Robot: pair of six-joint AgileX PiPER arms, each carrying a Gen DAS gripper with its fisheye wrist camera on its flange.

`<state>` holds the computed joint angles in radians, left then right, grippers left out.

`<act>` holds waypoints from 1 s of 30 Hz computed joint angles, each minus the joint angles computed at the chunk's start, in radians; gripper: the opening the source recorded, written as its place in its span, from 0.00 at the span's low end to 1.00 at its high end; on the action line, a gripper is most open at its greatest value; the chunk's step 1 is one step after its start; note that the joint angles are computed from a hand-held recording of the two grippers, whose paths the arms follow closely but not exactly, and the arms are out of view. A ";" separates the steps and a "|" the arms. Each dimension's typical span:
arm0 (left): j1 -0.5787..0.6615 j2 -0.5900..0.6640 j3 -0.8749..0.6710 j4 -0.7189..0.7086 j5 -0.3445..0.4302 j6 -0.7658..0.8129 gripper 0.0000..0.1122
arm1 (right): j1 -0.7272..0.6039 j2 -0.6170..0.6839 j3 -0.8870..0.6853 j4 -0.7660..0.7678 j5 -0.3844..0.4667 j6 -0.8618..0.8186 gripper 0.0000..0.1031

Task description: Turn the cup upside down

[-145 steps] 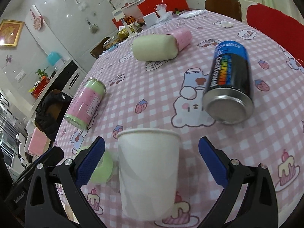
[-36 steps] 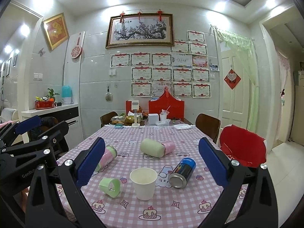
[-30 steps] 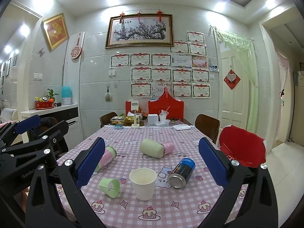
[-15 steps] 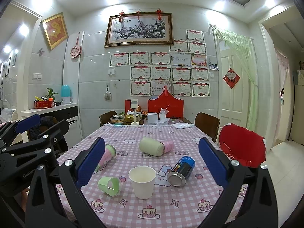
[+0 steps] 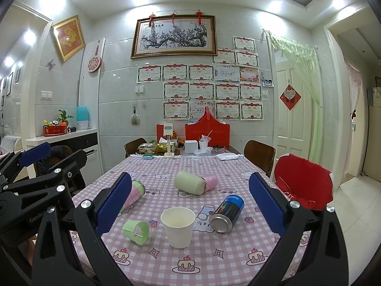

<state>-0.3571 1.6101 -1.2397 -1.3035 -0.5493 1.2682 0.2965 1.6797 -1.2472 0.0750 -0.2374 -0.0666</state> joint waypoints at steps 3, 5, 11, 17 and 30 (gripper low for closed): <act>0.000 0.001 -0.002 -0.002 0.000 0.002 0.70 | 0.000 0.001 -0.001 -0.002 0.002 0.002 0.92; 0.000 0.001 -0.002 -0.002 0.000 0.003 0.70 | 0.000 0.001 -0.002 -0.001 0.003 0.001 0.92; 0.000 0.001 0.001 -0.001 -0.002 0.002 0.70 | -0.001 0.004 -0.006 -0.006 0.006 0.007 0.92; 0.002 -0.001 0.008 0.010 -0.001 -0.010 0.70 | -0.003 0.004 -0.002 -0.018 0.004 0.019 0.92; 0.002 0.001 0.004 0.007 0.002 -0.006 0.70 | -0.003 0.004 -0.005 -0.021 0.006 0.021 0.92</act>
